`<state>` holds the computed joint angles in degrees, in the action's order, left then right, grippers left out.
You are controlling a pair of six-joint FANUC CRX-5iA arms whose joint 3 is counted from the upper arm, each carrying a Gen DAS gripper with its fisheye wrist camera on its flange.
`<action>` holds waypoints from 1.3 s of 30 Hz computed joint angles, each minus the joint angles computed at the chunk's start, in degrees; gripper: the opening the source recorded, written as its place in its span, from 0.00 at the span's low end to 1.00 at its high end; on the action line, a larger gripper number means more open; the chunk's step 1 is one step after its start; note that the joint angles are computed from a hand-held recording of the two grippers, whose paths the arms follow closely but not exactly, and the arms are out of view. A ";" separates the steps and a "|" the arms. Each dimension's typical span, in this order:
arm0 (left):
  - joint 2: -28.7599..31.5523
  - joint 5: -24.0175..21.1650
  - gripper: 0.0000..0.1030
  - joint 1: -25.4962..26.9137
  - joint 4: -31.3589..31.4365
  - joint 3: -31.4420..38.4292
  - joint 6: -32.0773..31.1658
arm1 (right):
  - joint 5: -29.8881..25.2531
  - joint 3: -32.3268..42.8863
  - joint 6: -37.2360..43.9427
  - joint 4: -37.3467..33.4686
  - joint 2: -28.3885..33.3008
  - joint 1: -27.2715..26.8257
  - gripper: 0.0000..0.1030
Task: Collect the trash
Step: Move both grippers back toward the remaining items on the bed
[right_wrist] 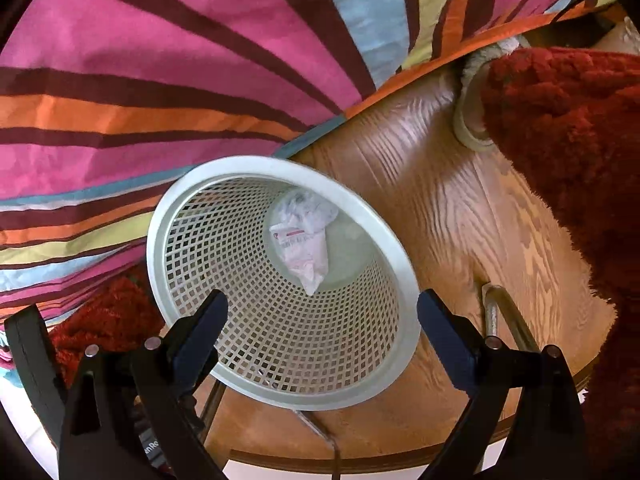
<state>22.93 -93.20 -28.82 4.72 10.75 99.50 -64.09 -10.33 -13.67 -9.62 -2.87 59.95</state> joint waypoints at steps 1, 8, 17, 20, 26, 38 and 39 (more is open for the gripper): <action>-0.35 0.17 0.84 -0.01 -0.30 -0.02 0.02 | -0.01 -0.13 -0.18 0.33 -0.15 0.11 0.88; -3.54 2.75 0.84 -0.92 -2.56 0.10 -1.37 | -0.83 -1.16 -4.44 4.82 -2.03 2.07 0.88; -9.71 6.85 0.84 0.59 -2.34 -1.26 -0.52 | -1.60 -3.03 -13.22 14.76 -5.43 6.29 0.89; -12.77 9.55 0.84 0.94 -1.90 -2.24 -0.44 | -2.74 -3.58 -15.71 19.68 -6.54 8.20 0.89; -17.70 15.00 0.84 0.97 -2.56 -3.40 0.12 | -9.05 -1.59 -17.10 28.39 -6.31 11.75 0.89; -26.10 28.28 0.84 1.28 -7.38 -2.90 4.13 | -30.83 2.18 -15.42 53.93 -2.89 19.73 0.89; -26.05 28.84 0.84 1.15 -7.92 -2.35 4.14 | -31.71 2.34 -14.94 55.12 -2.68 19.88 0.89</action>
<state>-3.12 -64.36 -27.67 -3.20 8.40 103.64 -95.79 -7.99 -28.61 45.51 -5.56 79.83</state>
